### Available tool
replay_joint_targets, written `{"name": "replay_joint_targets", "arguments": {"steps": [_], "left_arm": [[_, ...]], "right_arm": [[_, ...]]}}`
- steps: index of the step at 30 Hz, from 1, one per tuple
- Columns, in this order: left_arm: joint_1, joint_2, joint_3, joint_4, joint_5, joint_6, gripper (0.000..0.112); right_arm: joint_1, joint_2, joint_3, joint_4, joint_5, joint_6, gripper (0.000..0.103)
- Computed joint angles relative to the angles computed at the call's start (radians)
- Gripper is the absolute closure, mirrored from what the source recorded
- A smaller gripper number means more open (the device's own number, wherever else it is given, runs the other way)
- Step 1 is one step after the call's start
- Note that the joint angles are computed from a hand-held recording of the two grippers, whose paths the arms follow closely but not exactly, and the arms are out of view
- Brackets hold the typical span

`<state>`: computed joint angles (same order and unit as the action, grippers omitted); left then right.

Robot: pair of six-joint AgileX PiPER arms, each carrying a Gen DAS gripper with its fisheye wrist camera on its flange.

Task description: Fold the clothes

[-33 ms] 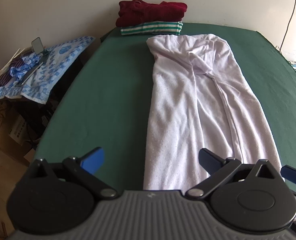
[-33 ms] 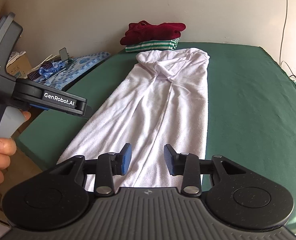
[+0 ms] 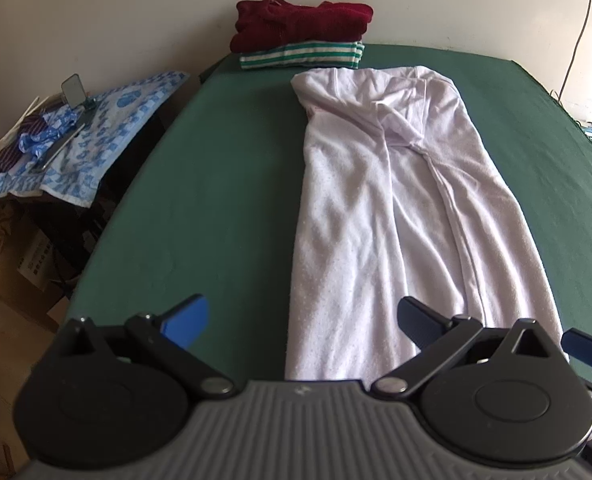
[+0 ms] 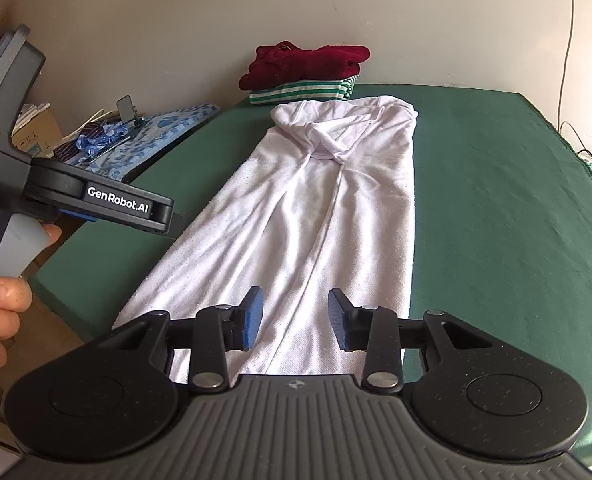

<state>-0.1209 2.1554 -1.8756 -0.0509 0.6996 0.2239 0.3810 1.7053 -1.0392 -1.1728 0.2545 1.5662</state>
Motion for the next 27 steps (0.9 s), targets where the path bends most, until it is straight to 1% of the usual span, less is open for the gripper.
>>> {"name": "replay_joint_targets", "arguments": {"steps": [3,6,17,19,21,22,24,25,26,27], "left_arm": [[-0.001,0.001,0.001,0.005,0.005,-0.004,0.010],[-0.002,0.001,0.002,0.011,0.010,-0.008,0.010],[-0.006,0.003,0.006,0.031,0.028,-0.023,0.010],[-0.007,0.004,0.007,0.034,0.031,-0.026,0.010],[-0.006,0.005,0.006,0.043,0.032,-0.032,0.010],[-0.006,0.006,0.005,0.047,0.033,-0.035,0.010],[-0.004,0.008,0.003,0.047,0.037,-0.033,0.010],[-0.003,0.009,0.001,0.047,0.040,-0.032,0.010],[-0.002,0.010,0.000,0.047,0.042,-0.031,0.010],[-0.001,0.010,0.000,0.045,0.043,-0.028,0.010]], "right_arm": [[0.003,0.001,-0.003,0.014,0.006,-0.010,0.063],[0.007,0.002,-0.006,0.030,0.013,-0.022,0.058],[0.020,0.010,-0.030,0.092,0.042,-0.068,0.054],[0.024,0.015,-0.043,0.111,0.052,-0.083,0.049],[0.022,0.025,-0.075,0.192,0.065,-0.167,0.045],[0.021,0.027,-0.090,0.212,0.070,-0.181,0.041],[0.020,0.031,-0.123,0.245,0.081,-0.199,0.037],[0.015,0.035,-0.140,0.260,0.078,-0.209,0.033],[0.015,0.039,-0.159,0.273,0.088,-0.218,0.029],[0.019,0.045,-0.180,0.279,0.109,-0.217,0.024]]}}
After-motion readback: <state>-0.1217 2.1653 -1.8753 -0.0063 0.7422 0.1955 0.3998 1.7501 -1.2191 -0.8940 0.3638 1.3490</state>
